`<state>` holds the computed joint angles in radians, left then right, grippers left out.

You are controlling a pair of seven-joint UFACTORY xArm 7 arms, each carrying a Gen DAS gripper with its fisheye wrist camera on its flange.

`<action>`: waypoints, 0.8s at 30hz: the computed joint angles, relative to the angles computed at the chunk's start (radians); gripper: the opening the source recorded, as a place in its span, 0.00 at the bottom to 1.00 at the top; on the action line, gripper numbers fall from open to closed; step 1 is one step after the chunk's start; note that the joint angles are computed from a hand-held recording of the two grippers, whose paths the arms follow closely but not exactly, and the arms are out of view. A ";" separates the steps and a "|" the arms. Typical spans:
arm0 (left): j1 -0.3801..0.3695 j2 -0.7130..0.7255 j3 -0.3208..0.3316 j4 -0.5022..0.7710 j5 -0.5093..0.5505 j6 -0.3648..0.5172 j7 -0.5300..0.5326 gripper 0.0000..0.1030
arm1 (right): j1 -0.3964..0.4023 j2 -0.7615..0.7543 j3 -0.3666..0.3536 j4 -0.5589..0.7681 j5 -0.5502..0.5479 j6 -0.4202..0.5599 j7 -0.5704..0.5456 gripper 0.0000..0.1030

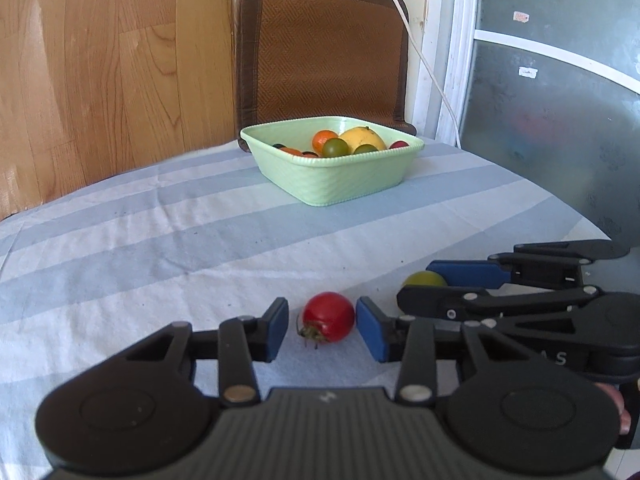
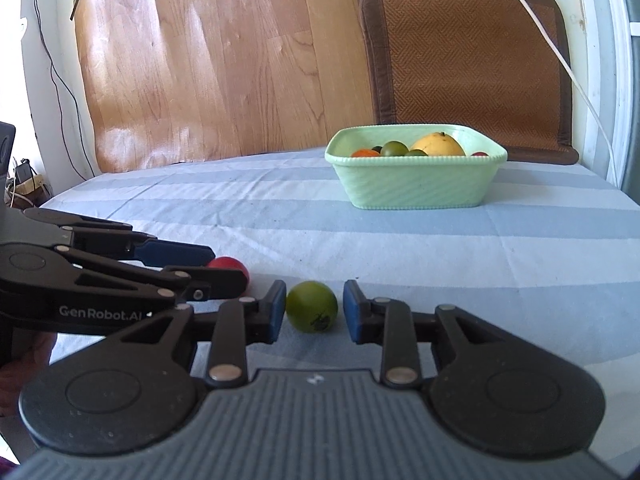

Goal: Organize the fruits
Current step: 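Carry both tomatoes into the green dish and open both grippers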

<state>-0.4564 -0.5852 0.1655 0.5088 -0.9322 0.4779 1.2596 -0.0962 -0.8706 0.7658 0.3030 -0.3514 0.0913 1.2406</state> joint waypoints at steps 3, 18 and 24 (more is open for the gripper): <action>-0.004 0.005 0.004 -0.004 -0.008 -0.001 0.016 0.30 | 0.024 0.015 -0.019 -0.003 -0.010 0.000 -0.031 0.35; 0.026 0.375 -0.090 0.448 -0.179 0.076 -0.007 0.28 | -0.385 -0.026 0.050 0.057 -0.018 -0.212 -0.106 0.29; 0.091 0.615 -0.179 0.688 -0.093 0.111 -0.195 0.30 | -0.660 0.126 0.224 0.171 0.024 -0.323 -0.198 0.30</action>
<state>-0.3653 0.0298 -0.0132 1.1972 -1.0252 0.5891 1.0641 -0.7562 -0.7447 0.9899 0.4744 -0.3278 -0.2322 1.0425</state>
